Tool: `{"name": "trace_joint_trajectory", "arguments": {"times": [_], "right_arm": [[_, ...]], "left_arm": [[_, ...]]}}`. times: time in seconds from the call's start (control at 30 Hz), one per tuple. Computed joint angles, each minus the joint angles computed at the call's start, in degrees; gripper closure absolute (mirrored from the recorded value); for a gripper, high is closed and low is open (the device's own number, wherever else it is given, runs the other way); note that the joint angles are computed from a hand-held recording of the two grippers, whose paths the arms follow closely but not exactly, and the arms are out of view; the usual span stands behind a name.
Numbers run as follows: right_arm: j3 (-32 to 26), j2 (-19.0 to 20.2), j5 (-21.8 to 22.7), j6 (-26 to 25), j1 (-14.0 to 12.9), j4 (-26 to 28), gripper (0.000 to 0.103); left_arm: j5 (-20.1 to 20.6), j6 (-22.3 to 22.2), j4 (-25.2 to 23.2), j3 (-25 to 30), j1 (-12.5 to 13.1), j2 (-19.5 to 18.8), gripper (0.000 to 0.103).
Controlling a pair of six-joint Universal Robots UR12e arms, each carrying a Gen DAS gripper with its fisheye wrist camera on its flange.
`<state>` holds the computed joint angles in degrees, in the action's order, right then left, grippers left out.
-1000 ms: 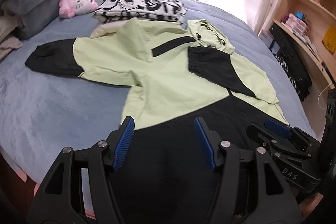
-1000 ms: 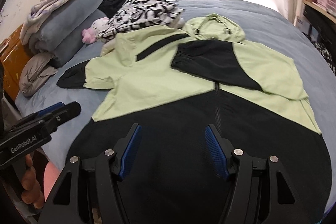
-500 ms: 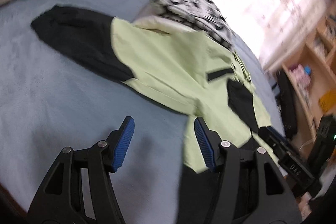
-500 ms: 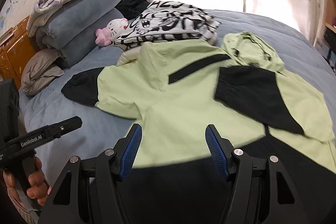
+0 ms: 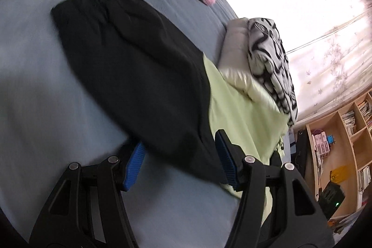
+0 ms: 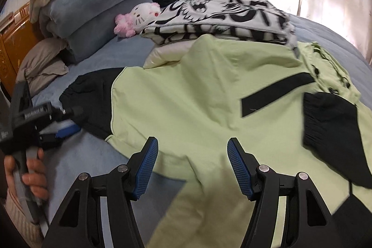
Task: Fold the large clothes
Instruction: 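Grasp the black cuff with the left tool and lift it, then carry the sleeve with the left tool across onto the first sleeve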
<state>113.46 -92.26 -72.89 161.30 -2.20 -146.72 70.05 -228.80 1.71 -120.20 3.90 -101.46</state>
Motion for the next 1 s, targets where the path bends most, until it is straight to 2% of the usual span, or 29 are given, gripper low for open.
{"name": "trace_joint_trajectory", "arguments": {"times": [0.07, 0.13, 0.2, 0.27, 0.3, 0.4, 0.43, 0.53, 0.6, 0.7, 0.8, 0.9, 1.0], "right_arm": [[-0.8, 1.5, 0.0, 0.7, 0.8, 0.2, 0.041], [-1.0, 2.1, 0.2, 1.1, 1.1, 0.3, 0.041], [-0.7, 2.2, 0.2, 1.1, 1.3, 0.2, 0.041], [-0.6, 2.1, 0.5, 1.5, 1.1, 0.7, 0.041], [-0.4, 1.8, 0.9, 1.6, 0.8, 1.1, 0.041], [0.4, 0.2, 2.3, 1.6, -0.5, 1.2, 0.041], [0.8, -0.4, 2.8, 1.6, -1.1, 1.2, 0.041], [1.7, -2.4, 4.6, 2.2, -3.5, 1.2, 0.041], [2.4, -4.0, 5.9, 2.8, -5.6, 0.8, 0.041], [3.5, -6.6, 8.1, 3.7, -9.7, 0.7, 0.041], [4.6, -9.2, 11.5, 4.2, -15.5, 1.1, 0.041], [5.4, -11.2, 14.4, 4.7, -21.4, 2.1, 0.041], [5.7, -12.9, 17.1, 5.0, -27.9, 3.5, 0.041]], "left_arm": [[-2.7, -0.8, 1.5, 0.5, 1.5, -1.5, 0.047], [-3.1, -1.5, 2.3, 0.8, 2.3, -2.2, 0.057], [-0.1, -1.6, -0.4, 1.5, 2.2, -1.9, 0.086], [4.2, -2.9, -2.2, 1.9, 1.2, -1.3, 0.101], [5.6, -2.7, -2.5, 1.5, 1.0, -0.5, 0.103], [13.9, 0.1, -3.7, 2.5, -2.1, 1.8, 0.103], [17.8, 2.1, -4.1, 3.5, -3.9, 2.7, 0.103], [25.6, 6.9, -5.2, 6.3, -8.4, 4.7, 0.103], [27.4, 9.0, -5.4, 8.3, -10.5, 5.4, 0.103], [29.6, 14.5, -6.2, 13.2, -15.1, 5.3, 0.103], [32.7, 19.7, -8.1, 18.5, -19.8, 3.8, 0.103], [31.4, 22.6, -10.3, 24.3, -24.0, 0.7, 0.103], [29.5, 24.1, -13.3, 31.0, -28.0, -4.6, 0.103]]}}
